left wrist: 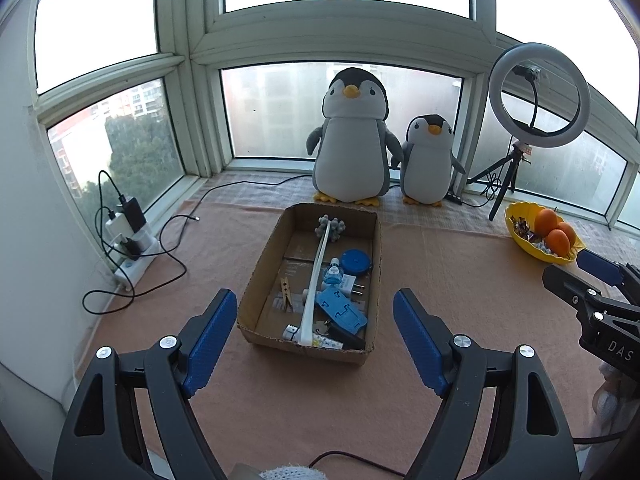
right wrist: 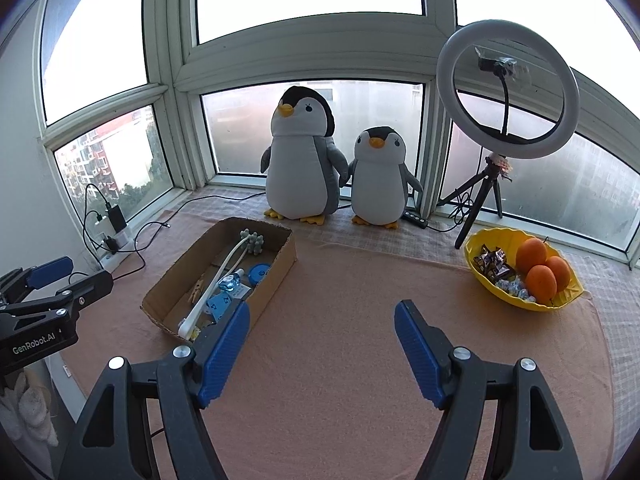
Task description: Organize rigid objects
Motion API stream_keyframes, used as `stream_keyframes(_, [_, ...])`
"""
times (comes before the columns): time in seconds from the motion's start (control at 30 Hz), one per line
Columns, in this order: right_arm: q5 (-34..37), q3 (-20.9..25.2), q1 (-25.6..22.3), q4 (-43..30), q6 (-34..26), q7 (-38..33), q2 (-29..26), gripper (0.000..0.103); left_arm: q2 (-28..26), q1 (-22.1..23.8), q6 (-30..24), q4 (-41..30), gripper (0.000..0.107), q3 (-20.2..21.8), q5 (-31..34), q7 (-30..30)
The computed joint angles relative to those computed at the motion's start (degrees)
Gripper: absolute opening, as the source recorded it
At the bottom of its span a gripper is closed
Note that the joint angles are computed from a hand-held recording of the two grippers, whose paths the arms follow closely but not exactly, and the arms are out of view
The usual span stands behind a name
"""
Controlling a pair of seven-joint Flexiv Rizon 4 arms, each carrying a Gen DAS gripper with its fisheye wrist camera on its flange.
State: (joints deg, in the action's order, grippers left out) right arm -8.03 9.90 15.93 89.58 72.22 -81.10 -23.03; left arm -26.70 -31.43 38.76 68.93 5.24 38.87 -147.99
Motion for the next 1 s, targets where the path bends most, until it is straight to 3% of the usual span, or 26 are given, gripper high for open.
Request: stream_keyframes(1.0, [0.4,-0.2,0.2,-0.8,-1.5,0.0,-0.7,0.073,-0.8,0.4,0.5,-0.4,0.081,0.0,-1.3,1.2])
